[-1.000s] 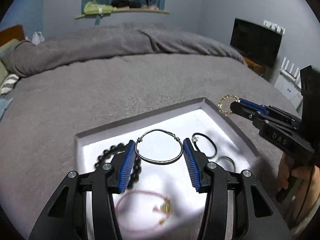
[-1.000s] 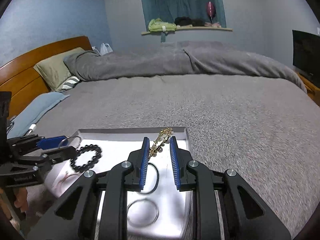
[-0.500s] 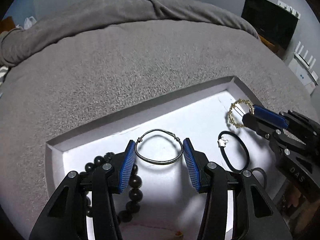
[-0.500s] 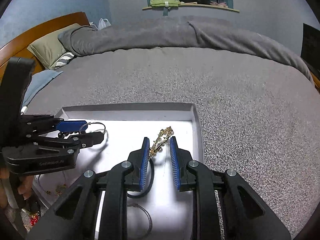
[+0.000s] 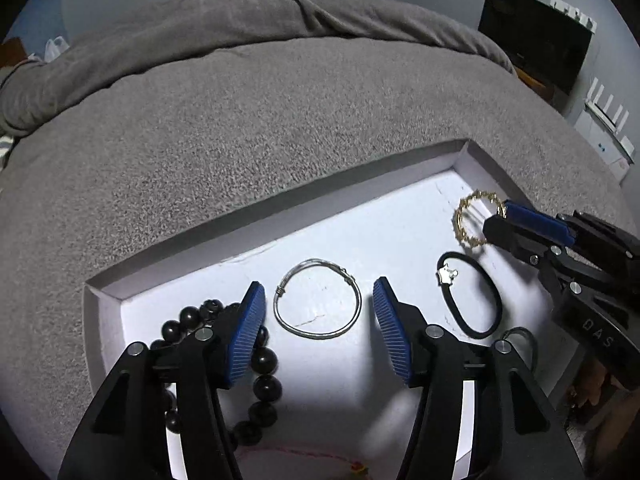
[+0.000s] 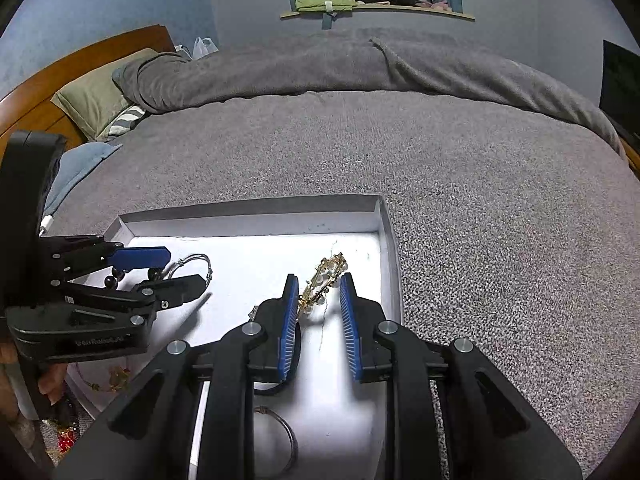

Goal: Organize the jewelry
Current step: 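Lower the silver hoop into the tray and open the left gripper while the right gripper releases the gold charm, then move both open grippers back over the remaining jewelry pile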

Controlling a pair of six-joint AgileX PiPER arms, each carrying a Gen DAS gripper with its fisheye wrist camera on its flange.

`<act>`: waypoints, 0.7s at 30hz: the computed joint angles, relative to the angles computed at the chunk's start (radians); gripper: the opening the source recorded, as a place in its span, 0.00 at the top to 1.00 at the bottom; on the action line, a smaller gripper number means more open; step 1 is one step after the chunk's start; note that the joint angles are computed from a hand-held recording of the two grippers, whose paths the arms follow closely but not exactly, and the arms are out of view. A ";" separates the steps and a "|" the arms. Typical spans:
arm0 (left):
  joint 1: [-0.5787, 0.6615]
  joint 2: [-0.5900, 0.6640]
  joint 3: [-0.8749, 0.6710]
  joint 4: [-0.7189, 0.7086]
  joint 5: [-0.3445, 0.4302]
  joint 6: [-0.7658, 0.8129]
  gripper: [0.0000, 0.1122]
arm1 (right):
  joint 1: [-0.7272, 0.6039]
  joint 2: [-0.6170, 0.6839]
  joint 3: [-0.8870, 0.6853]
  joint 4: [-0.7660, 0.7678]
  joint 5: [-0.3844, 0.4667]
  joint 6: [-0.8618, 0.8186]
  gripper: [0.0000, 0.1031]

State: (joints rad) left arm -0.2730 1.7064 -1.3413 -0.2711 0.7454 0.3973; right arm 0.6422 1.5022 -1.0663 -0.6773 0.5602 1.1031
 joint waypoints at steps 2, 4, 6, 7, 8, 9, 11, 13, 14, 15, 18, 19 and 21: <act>0.006 -0.014 0.011 -0.019 -0.011 0.007 0.48 | 0.011 -0.018 0.015 -0.046 -0.004 0.048 0.77; 0.011 -0.048 0.041 -0.033 -0.038 0.014 0.48 | 0.030 -0.046 0.033 -0.111 0.000 0.112 0.66; 0.019 -0.093 0.077 -0.045 -0.060 0.022 0.47 | 0.048 -0.079 0.052 -0.169 0.011 0.172 0.61; 0.026 -0.118 0.096 -0.059 -0.063 0.031 0.45 | 0.059 -0.100 0.063 -0.199 0.022 0.207 0.59; 0.032 -0.143 0.116 -0.072 -0.067 0.037 0.45 | 0.068 -0.118 0.072 -0.223 0.032 0.238 0.57; 0.043 -0.183 0.148 -0.089 -0.079 0.048 0.43 | 0.078 -0.138 0.083 -0.249 0.041 0.274 0.48; 0.069 -0.242 0.191 -0.139 -0.078 0.082 0.40 | 0.104 -0.185 0.107 -0.300 0.067 0.346 0.37; 0.086 -0.311 0.243 -0.170 -0.087 0.093 0.36 | 0.148 -0.227 0.121 -0.340 0.116 0.402 0.31; 0.099 -0.351 0.273 -0.187 -0.090 0.103 0.35 | 0.172 -0.241 0.124 -0.356 0.143 0.427 0.29; 0.113 -0.401 0.309 -0.205 -0.094 0.112 0.32 | 0.204 -0.265 0.132 -0.377 0.174 0.457 0.22; 0.135 -0.517 0.387 -0.220 -0.099 0.108 0.29 | 0.277 -0.311 0.145 -0.420 0.236 0.506 0.12; 0.145 -0.554 0.412 -0.225 -0.098 0.108 0.24 | 0.316 -0.323 0.146 -0.436 0.275 0.524 0.09; 0.162 -0.618 0.455 -0.232 -0.096 0.099 0.17 | 0.393 -0.340 0.150 -0.475 0.347 0.566 0.05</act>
State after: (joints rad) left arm -0.1108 1.0888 -0.8859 -0.5029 0.6490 0.4967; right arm 1.0350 1.1617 -0.9165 -1.1520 0.9071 1.6686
